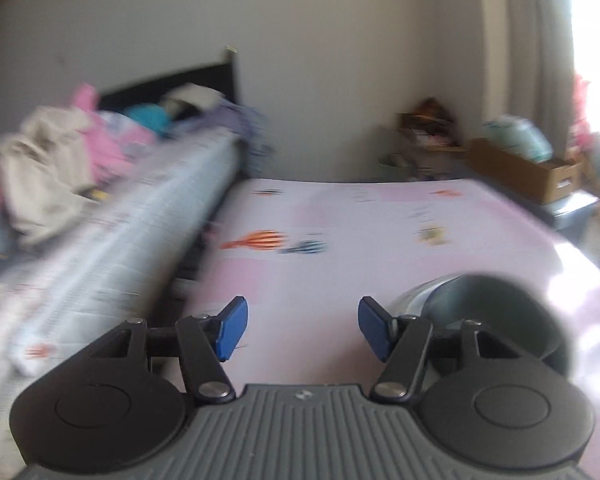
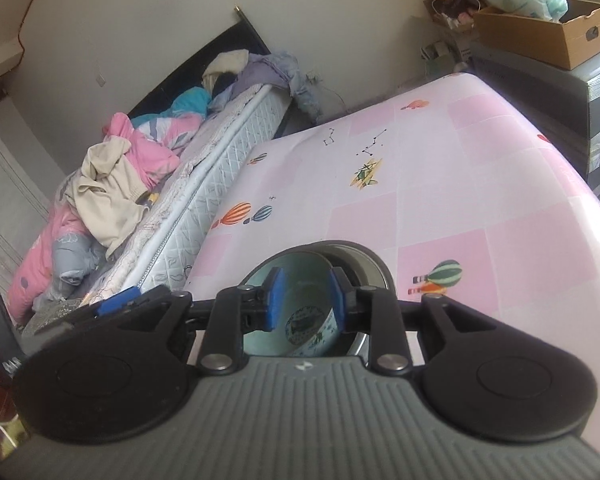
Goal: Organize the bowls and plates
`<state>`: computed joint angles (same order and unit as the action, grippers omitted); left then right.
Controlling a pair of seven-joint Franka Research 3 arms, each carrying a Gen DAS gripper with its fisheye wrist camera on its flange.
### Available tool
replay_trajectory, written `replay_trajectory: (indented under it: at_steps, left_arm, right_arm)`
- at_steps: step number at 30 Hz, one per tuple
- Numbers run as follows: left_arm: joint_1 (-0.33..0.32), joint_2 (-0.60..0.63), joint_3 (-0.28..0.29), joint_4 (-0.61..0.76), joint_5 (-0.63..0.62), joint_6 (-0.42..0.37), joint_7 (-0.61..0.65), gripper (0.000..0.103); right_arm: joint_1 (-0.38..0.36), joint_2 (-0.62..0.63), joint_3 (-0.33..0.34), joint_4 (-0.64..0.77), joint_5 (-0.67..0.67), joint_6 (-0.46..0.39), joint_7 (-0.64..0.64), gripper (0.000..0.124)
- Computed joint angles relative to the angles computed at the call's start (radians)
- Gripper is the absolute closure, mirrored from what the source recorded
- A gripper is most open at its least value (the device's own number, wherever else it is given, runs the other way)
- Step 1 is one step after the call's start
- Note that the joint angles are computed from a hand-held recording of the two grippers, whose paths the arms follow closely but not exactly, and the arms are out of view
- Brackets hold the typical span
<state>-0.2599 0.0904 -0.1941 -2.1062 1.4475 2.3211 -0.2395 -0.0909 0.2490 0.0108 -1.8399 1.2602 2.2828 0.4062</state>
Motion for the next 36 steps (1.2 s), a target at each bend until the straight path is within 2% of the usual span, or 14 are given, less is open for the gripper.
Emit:
replay_trajectory:
  at_steps: [4,5,7,11,16,19,21,24,30,36]
  left_arm:
    - [-0.048,-0.003,-0.03,-0.073,-0.003,-0.222,-0.029,0.04]
    - [-0.061,0.0,-0.04,-0.085,-0.028,-0.261,-0.028,0.039]
    - [-0.081,-0.01,-0.057,-0.113,-0.1,-0.281,-0.04,0.039]
    - [-0.104,-0.061,-0.081,-0.159,-0.248,-0.236,-0.124,0.035]
    - [-0.078,-0.109,-0.073,-0.196,-0.324,0.048,-0.124,0.034]
    - [-0.064,-0.112,-0.071,-0.185,-0.335,0.144,-0.094,0.031]
    - [-0.06,-0.109,-0.073,-0.168,-0.358,0.154,-0.056,0.024]
    - [-0.053,-0.116,-0.072,-0.155,-0.402,0.157,-0.004,0.024]
    - [-0.032,-0.127,-0.069,-0.13,-0.429,0.125,0.039,0.018]
    - [-0.02,-0.116,-0.064,-0.105,-0.447,0.1,0.072,0.016]
  right_arm:
    - [-0.004,-0.066,-0.009,-0.083,0.049,0.009,-0.062,0.097]
    - [-0.001,-0.081,-0.013,-0.103,0.06,0.017,-0.077,0.096]
    - [0.006,-0.115,-0.023,-0.149,0.084,0.036,-0.111,0.093]
    - [0.036,-0.185,-0.04,-0.252,0.121,0.129,-0.186,0.089]
    - [0.085,-0.271,-0.053,-0.374,0.156,0.259,-0.306,0.079]
    - [0.11,-0.317,-0.061,-0.432,0.174,0.323,-0.365,0.073]
    - [0.122,-0.353,-0.07,-0.47,0.2,0.353,-0.407,0.062]
    - [0.129,-0.397,-0.093,-0.511,0.233,0.353,-0.451,0.049]
    - [0.128,-0.425,-0.121,-0.513,0.269,0.35,-0.483,0.042]
    - [0.136,-0.4,-0.113,-0.474,0.306,0.369,-0.542,0.036]
